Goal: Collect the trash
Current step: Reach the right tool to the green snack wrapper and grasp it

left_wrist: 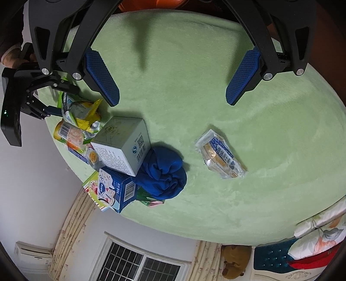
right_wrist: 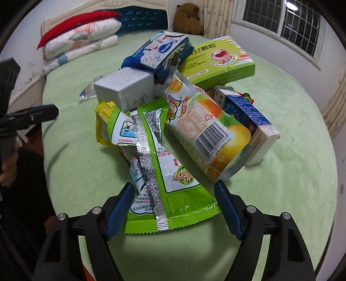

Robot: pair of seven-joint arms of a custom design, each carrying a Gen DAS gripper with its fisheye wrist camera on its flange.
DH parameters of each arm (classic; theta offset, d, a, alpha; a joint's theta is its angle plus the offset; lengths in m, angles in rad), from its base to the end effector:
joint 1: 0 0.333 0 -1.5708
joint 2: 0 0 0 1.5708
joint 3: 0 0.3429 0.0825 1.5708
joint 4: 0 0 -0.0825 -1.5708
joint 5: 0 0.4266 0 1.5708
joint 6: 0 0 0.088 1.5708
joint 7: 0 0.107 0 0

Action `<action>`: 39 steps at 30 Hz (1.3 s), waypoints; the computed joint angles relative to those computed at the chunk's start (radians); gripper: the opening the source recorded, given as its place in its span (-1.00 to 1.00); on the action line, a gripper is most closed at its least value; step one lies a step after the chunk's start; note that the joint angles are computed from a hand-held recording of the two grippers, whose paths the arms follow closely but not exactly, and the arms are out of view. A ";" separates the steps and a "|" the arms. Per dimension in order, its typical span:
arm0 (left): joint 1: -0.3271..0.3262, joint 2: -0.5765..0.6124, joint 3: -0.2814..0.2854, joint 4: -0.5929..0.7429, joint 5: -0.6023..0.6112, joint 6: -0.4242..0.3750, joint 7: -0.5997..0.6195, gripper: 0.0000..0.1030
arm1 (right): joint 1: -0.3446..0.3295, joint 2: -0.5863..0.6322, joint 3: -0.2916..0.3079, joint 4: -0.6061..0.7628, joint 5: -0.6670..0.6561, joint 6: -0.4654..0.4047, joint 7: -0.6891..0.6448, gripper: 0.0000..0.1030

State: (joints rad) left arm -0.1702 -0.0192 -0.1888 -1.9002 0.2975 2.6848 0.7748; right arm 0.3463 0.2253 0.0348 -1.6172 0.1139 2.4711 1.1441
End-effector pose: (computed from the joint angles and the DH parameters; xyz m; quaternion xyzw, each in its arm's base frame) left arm 0.6004 -0.2363 0.6133 -0.7153 0.5710 -0.3547 0.1911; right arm 0.6733 0.2667 0.5791 -0.8687 0.3841 -0.1879 0.2501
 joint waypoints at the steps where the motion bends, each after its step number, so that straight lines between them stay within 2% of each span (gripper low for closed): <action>1: 0.000 -0.002 0.000 -0.002 -0.003 0.003 0.002 0.87 | 0.003 0.003 -0.001 0.005 -0.008 -0.005 0.002 0.49; 5: 0.000 -0.005 0.001 -0.007 -0.005 0.010 0.003 0.87 | 0.002 0.027 0.007 0.062 0.006 -0.081 -0.019 0.48; 6: 0.001 -0.007 0.001 -0.008 -0.005 0.011 0.001 0.87 | 0.006 0.030 0.008 0.077 -0.002 -0.112 -0.032 0.42; 11: 0.002 -0.019 0.005 -0.025 -0.040 0.029 0.006 0.87 | 0.021 0.023 0.004 0.084 -0.035 -0.171 -0.031 0.40; 16: 0.004 -0.030 0.013 -0.044 -0.092 0.056 0.019 0.87 | 0.020 -0.008 0.002 0.046 -0.032 -0.171 0.037 0.40; 19: 0.006 -0.034 0.013 -0.049 -0.079 0.058 0.005 0.87 | 0.021 -0.028 0.013 0.013 -0.017 -0.155 0.049 0.38; 22: 0.007 -0.036 0.012 -0.050 -0.061 0.058 0.000 0.87 | 0.031 -0.021 0.014 0.020 -0.057 -0.157 0.055 0.39; 27: 0.005 -0.037 0.009 -0.047 -0.030 0.053 -0.001 0.87 | 0.055 0.030 0.012 0.095 -0.121 -0.168 0.048 0.39; 33: 0.004 -0.040 0.010 -0.050 -0.009 0.054 0.004 0.87 | 0.075 0.122 0.007 0.225 -0.120 -0.240 0.022 0.44; 36: 0.005 -0.041 0.012 -0.053 -0.015 0.056 0.005 0.87 | 0.069 0.144 0.006 0.259 -0.081 -0.275 0.008 0.29; 39: 0.006 -0.039 0.012 -0.051 -0.018 0.053 0.004 0.87 | 0.058 0.117 0.005 0.226 -0.036 -0.250 0.011 0.13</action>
State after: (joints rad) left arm -0.1644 -0.0583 -0.1765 -1.9514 0.2795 2.7377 0.7789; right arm 0.4043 0.3422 0.0395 -1.3907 0.0775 2.2207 1.1554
